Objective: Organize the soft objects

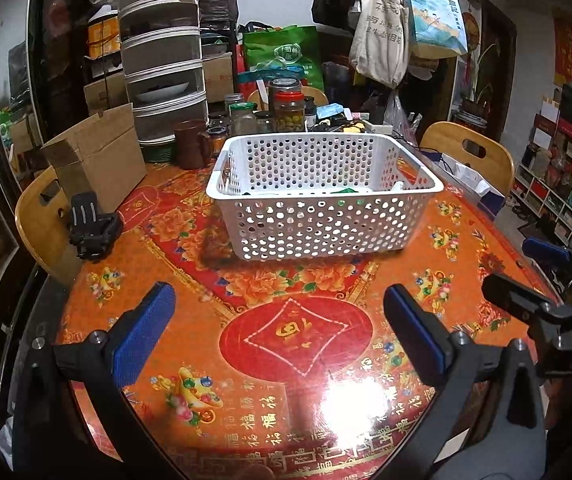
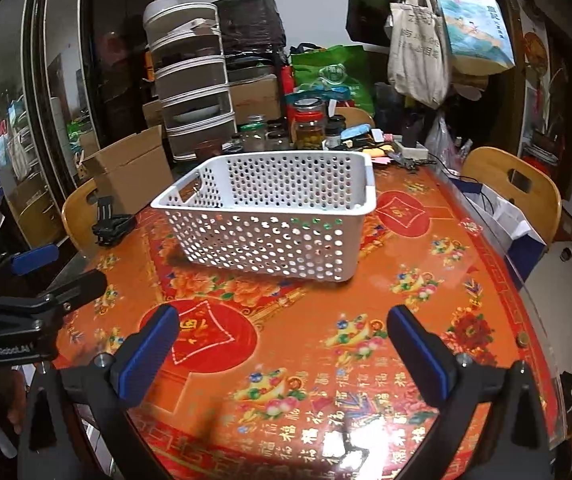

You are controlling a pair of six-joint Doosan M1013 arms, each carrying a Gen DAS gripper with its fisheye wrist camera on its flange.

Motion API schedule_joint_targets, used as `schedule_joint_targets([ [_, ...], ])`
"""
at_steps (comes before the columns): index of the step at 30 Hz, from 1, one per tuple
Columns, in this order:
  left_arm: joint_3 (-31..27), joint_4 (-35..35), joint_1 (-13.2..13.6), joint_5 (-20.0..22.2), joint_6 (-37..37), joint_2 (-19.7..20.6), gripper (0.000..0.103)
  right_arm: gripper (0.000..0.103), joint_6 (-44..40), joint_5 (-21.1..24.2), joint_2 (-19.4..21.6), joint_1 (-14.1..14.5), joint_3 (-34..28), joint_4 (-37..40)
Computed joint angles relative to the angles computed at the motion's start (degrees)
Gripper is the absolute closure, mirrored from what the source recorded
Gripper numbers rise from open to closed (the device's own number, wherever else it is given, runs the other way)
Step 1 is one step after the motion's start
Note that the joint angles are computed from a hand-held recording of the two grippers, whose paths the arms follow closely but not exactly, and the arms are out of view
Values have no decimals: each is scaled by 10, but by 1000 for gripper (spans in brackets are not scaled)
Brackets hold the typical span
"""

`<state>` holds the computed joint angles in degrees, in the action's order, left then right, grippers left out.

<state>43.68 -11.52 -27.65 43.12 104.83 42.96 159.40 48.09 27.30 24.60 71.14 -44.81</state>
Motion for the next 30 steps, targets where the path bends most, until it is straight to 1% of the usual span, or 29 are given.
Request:
schedule_joint_targets([
  [4,-16,3,1,7,-6,8,0,0,-6,0,3,0,-8,3],
  [15,-31,9,1,18,-14,19,0,0,-23,0,10,-4,-18,19],
  [30,-25,12,-1,11,-13,17,0,0,-17,-10,5,-5,-11,22],
])
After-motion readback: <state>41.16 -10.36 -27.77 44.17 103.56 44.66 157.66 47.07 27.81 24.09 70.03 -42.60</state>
